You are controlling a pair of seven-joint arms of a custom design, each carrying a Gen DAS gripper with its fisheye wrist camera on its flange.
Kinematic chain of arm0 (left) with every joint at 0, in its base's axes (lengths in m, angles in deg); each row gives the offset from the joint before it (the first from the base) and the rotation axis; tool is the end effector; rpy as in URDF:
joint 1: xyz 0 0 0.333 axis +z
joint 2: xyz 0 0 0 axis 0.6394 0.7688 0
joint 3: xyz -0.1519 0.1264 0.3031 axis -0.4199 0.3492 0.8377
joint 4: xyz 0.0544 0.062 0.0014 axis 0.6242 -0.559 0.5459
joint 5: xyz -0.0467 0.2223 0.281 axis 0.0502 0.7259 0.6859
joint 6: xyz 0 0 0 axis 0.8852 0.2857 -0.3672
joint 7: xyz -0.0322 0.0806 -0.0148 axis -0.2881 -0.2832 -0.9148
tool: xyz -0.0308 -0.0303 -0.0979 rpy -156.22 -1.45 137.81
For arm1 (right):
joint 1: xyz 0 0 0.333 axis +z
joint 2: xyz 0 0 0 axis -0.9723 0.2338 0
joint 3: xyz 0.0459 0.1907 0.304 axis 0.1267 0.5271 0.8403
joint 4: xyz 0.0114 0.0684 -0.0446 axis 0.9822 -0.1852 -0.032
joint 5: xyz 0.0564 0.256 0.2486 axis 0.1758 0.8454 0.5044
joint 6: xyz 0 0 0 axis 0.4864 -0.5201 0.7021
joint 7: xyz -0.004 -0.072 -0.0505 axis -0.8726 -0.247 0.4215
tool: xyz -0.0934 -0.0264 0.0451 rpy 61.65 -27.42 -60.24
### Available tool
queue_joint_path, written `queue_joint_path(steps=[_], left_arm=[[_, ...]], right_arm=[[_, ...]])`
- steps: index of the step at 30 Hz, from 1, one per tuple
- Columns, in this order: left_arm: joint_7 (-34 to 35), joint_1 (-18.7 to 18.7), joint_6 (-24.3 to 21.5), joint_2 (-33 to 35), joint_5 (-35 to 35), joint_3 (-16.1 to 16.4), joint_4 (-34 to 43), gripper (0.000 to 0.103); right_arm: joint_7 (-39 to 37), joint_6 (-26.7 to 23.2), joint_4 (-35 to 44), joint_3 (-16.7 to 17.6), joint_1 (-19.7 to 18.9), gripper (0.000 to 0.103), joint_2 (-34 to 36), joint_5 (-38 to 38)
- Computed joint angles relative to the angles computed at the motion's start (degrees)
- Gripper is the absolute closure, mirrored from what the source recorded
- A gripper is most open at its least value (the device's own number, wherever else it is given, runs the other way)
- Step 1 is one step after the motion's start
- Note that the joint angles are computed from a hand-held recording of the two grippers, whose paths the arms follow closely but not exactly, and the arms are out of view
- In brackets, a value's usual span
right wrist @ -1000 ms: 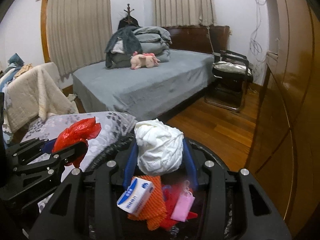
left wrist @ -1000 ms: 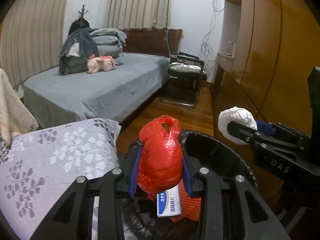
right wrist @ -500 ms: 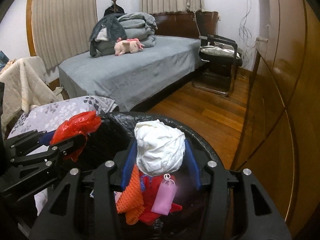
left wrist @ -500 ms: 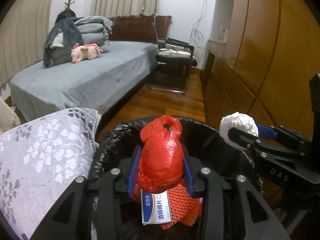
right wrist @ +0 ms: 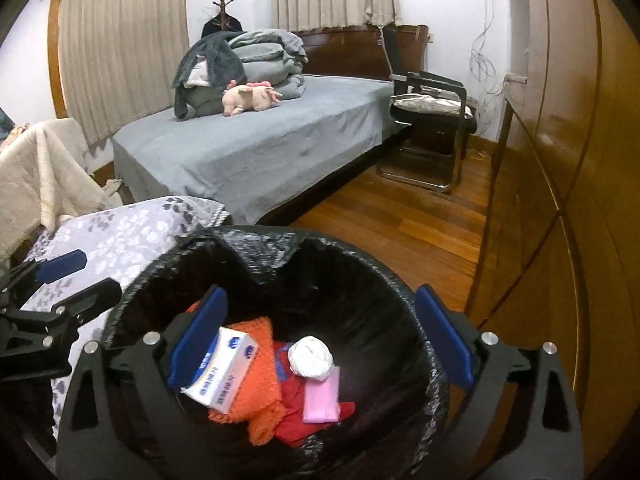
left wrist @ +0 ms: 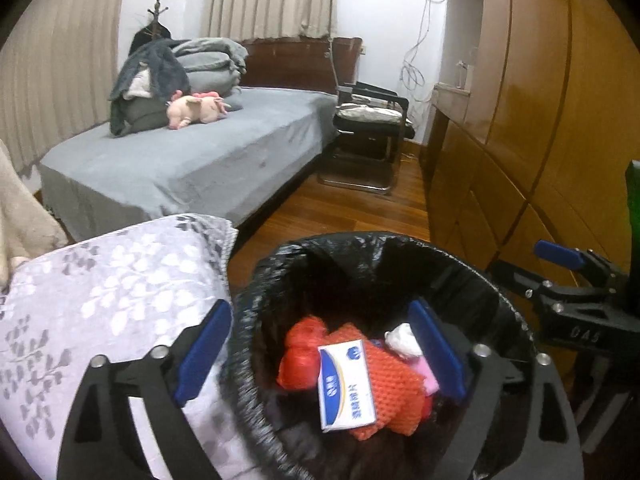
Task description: Collect trash
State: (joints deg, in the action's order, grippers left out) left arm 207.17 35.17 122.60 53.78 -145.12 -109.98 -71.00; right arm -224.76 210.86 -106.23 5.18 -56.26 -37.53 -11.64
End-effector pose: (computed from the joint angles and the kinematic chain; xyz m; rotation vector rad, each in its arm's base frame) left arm 0.6034 -0.2332 0.4302 -0.7812 2.5742 -1.2811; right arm 0.4319 0.2104 0.4539 -1.0579 2.2700 -1.0903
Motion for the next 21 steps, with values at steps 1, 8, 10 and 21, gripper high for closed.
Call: queue_joint_path(steps=[1, 8, 10, 21], left_arm=[[0.5, 0.4, 0.4, -0.8, -0.5, 0.0, -0.7, 0.007], [2.5, 1.7, -1.0, -6.7, -4.6, 2.6, -4.5, 0.006], [3.0, 1.4, -1.0, -8.4, -6.0, 3.7, -5.6, 0.006], [5.5, 0.6, -3.6, -16.4, -12.5, 9.8, -10.2, 0.006]], right_arm=[[-0.1, 0.0, 0.2, 0.2, 0.2, 0.008, -0.2, -0.1], [-3.4, -0.9, 3.9, 2.0, 2.5, 0.006, -0.5, 1.0], [-3.9, -1.8, 4.9, 2.6, 3.2, 0.006, -0.5, 1.4], [-6.4, -6.7, 9.2, 4.8, 6.3, 0.006, -1.7, 3.0]])
